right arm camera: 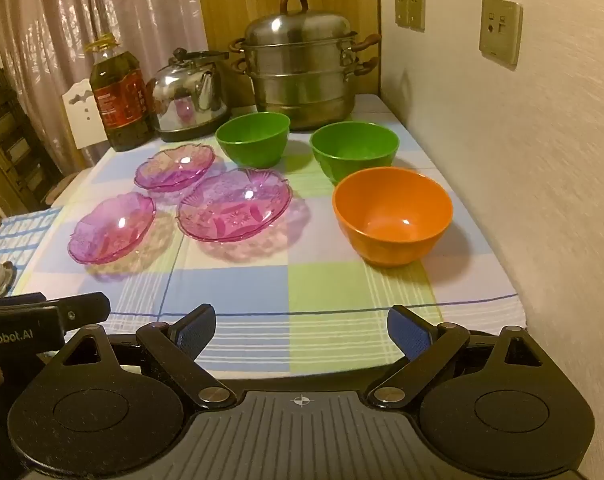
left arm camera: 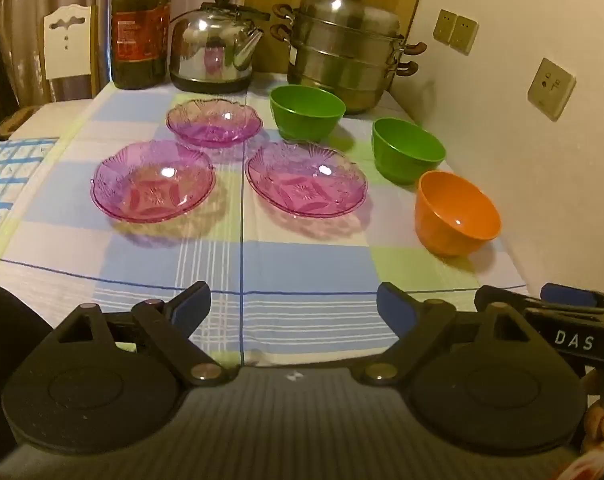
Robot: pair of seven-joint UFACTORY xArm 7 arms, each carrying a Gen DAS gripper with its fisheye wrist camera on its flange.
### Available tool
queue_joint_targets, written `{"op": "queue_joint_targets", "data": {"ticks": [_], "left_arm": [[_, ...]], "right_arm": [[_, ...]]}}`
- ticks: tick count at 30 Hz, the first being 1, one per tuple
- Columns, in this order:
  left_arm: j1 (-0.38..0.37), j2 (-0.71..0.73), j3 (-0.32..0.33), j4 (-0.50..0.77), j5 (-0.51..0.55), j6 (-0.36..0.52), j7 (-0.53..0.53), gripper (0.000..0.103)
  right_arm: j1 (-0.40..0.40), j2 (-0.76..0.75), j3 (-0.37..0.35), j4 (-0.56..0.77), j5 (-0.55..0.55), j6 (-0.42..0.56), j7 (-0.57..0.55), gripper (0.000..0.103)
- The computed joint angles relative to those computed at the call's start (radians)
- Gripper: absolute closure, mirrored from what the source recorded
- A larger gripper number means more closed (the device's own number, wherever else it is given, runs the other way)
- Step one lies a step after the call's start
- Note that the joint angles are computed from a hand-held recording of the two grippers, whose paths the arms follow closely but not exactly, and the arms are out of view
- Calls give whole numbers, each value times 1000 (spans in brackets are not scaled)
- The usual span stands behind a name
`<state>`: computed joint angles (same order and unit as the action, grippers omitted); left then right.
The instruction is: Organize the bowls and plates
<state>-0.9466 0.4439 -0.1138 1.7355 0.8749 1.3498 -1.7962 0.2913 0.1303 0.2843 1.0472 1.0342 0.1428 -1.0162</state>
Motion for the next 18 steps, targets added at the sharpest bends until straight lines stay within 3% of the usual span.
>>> {"op": "queue_joint_targets", "data": {"ticks": [1,3,6,18], "left_arm": [[6,18,-18,20,21,8,-4,15],[-27,1,26,-12,6,-30,-59,15],[29,-78,-10,-112,7,-122,-126,15],[49,-73,-31,-109,6,-111,-110,15]], "right_arm": [[1,1,0,-1,-3,-5,0,10],[0,1,1,0,-4,-4,-1,10],[-1,3,2,-1,-8,-4,1,10],[-6,3,7,-2,-18,-8,9,10]]}}
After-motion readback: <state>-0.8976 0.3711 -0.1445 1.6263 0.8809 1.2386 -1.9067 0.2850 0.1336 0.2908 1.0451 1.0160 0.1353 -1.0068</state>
